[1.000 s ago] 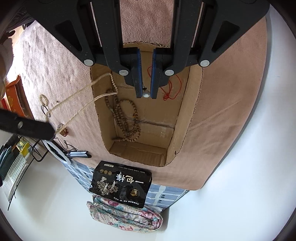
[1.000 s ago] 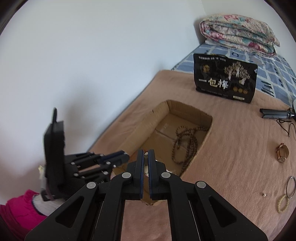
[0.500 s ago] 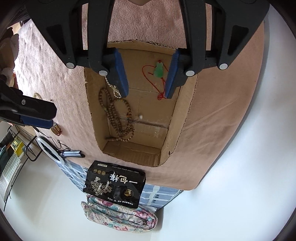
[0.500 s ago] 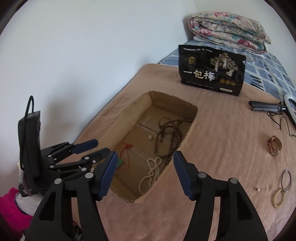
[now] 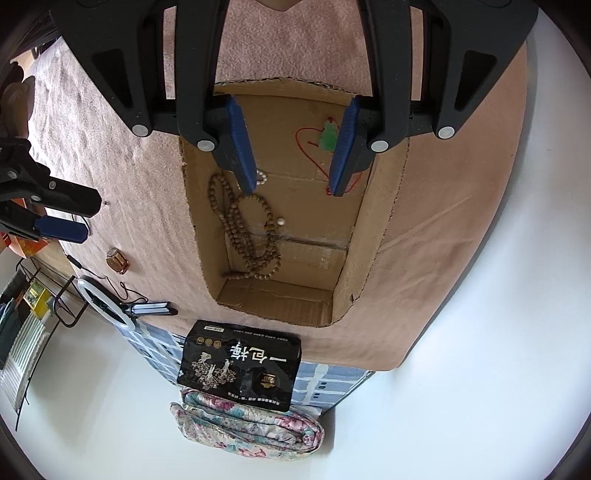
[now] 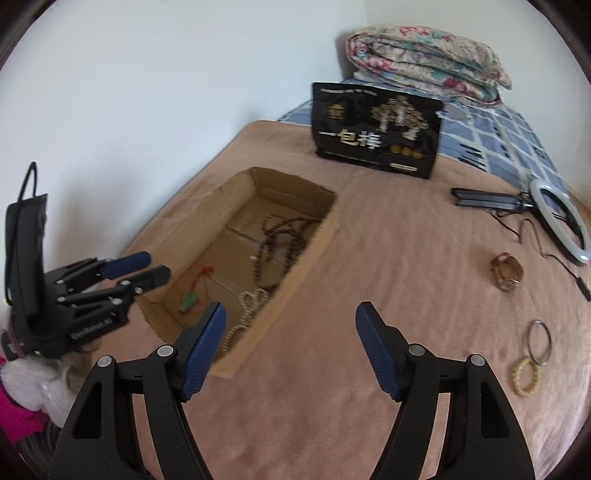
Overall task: Organize jewelry
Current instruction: 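Move both tools back toward the blue bangle and pale bead bracelet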
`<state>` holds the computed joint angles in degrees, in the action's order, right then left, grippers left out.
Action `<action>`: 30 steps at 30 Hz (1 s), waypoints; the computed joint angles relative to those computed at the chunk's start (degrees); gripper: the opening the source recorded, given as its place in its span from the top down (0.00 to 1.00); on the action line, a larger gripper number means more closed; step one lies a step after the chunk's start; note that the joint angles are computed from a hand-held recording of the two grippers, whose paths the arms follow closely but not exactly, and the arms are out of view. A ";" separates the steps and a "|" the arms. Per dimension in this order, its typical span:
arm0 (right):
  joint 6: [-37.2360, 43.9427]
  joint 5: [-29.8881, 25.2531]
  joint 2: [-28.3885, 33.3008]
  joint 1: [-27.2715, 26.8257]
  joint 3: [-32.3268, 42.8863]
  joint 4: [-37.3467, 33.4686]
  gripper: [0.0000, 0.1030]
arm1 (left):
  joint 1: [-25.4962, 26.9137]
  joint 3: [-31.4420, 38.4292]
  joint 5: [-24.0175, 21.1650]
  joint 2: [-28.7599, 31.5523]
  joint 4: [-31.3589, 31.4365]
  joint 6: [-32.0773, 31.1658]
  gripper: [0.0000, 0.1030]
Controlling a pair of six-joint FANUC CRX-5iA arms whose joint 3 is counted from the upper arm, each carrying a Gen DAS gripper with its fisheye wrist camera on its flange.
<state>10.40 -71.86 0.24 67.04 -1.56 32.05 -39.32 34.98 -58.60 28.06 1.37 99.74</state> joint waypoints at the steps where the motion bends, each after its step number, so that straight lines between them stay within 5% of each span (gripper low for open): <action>1: -0.36 -1.08 -0.38 0.24 -0.35 0.11 0.27 | -0.18 0.04 0.11 0.01 0.02 -0.24 0.60; 22: -10.17 -16.17 -14.13 1.28 -12.87 -0.11 0.25 | -5.00 6.44 -1.18 3.86 2.95 -6.58 0.60; 30: -15.16 -22.32 -20.75 1.34 -19.44 -0.17 0.25 | -7.74 14.12 -4.09 9.23 5.63 -9.44 0.60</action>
<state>-4.75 -94.18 -20.51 68.39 -21.00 31.88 -47.06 49.10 -62.69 37.29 7.00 90.30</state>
